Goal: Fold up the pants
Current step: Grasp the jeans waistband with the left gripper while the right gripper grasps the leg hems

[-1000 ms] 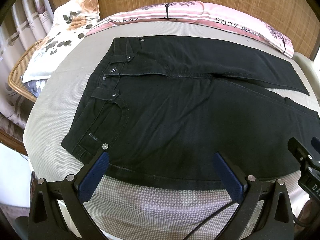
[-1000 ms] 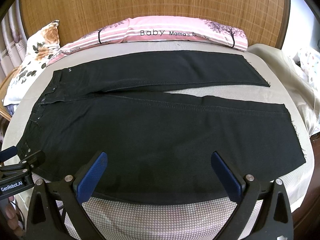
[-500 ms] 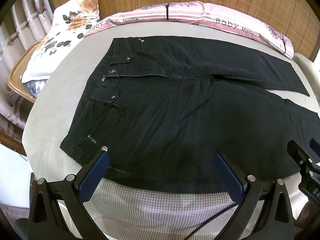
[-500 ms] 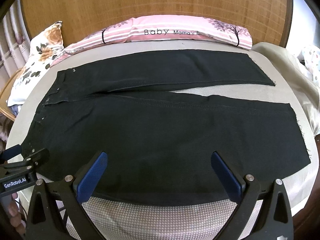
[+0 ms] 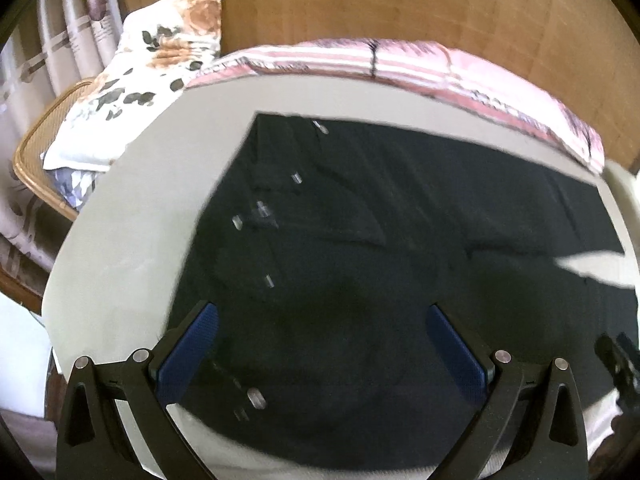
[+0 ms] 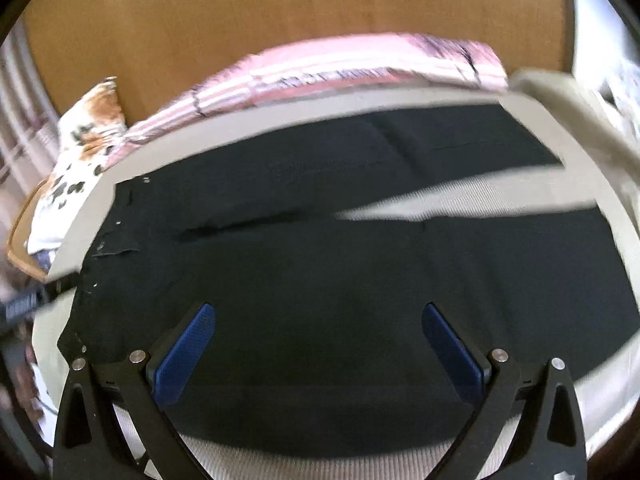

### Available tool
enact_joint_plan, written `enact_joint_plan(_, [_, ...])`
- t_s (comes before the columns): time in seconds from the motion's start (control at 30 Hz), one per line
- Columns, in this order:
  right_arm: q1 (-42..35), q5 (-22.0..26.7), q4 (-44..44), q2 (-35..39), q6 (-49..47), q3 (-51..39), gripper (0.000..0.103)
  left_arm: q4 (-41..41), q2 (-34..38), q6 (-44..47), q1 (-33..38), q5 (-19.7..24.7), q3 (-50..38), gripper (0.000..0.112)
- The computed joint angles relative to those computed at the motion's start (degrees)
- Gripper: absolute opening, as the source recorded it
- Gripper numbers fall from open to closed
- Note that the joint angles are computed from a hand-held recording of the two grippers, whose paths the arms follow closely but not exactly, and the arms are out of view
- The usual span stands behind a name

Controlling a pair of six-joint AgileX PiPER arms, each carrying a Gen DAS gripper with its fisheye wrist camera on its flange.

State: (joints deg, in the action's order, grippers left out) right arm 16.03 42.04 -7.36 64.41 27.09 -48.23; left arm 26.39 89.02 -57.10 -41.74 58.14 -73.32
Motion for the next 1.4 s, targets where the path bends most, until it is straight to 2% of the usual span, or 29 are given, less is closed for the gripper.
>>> enact_joint_plan(0.07, [0.23,0.1,-0.04,2.51,-2.3,-2.13,0.103,-1.8,0.16,3.79,4.54,-2.4,-0.79,0.101])
enact_joint_plan(0.13, [-1.74,-0.43,4.34,5.91,-7.15,-5.09,0.103,-5.63,0.81,8.78,9.71,-5.14,-2.0,0.096])
enact_joint_plan(0.2, [-4.15,-0.53,10.24,8.94,-11.97,-7.73,0.103,-11.75,2.25,15.42,15.42,-7.95,-3.6,0.085])
enact_joint_plan(0.27, [-6.48,-0.67,16.8,12.51,-17.02,-10.65,0.103,-19.61,4.55,23.13,21.22,-10.4,-5.5,0.078])
enact_joint_plan(0.3, [-6.85,-0.64,18.26,14.21,-17.72,-12.14,0.103,-24.32,5.98,27.53,24.13,-11.39,-6.6,0.07])
enact_joint_plan(0.4, [-6.46,-0.38,19.87,19.49,-18.82,-16.7,0.103,-37.33,10.37,39.93,30.79,-12.91,-9.51,0.055])
enact_joint_plan(0.47, [-5.97,-0.14,20.8,22.49,-19.62,-19.38,0.103,-43.31,14.04,45.82,33.87,-12.26,-12.41,0.051])
enact_joint_plan(0.67, [-4.61,-0.47,22.29,29.61,-21.14,-24.98,0.103,-57.38,25.19,59.32,40.42,-9.9,-22.0,0.05])
enact_joint_plan(0.9, [-2.9,0.04,19.77,36.48,-20.71,-31.29,0.103,-60.87,36.23,64.26,42.98,-5.3,-34.42,0.049])
enact_joint_plan(1.07, [-2.88,0.61,20.53,39.71,-22.0,-34.68,0.103,-63.92,38.78,68.48,43.59,-3.96,-37.16,0.044])
enact_joint_plan(1.23, [-2.93,1.39,20.37,42.65,-21.98,-37.9,0.103,-66.78,39.55,73.32,43.83,-2.53,-37.16,0.032])
enact_joint_plan(1.4, [-3.04,1.26,20.8,44.03,-22.56,-39.06,0.103,-71.87,41.51,76.67,45.15,0.47,-39.58,0.03])
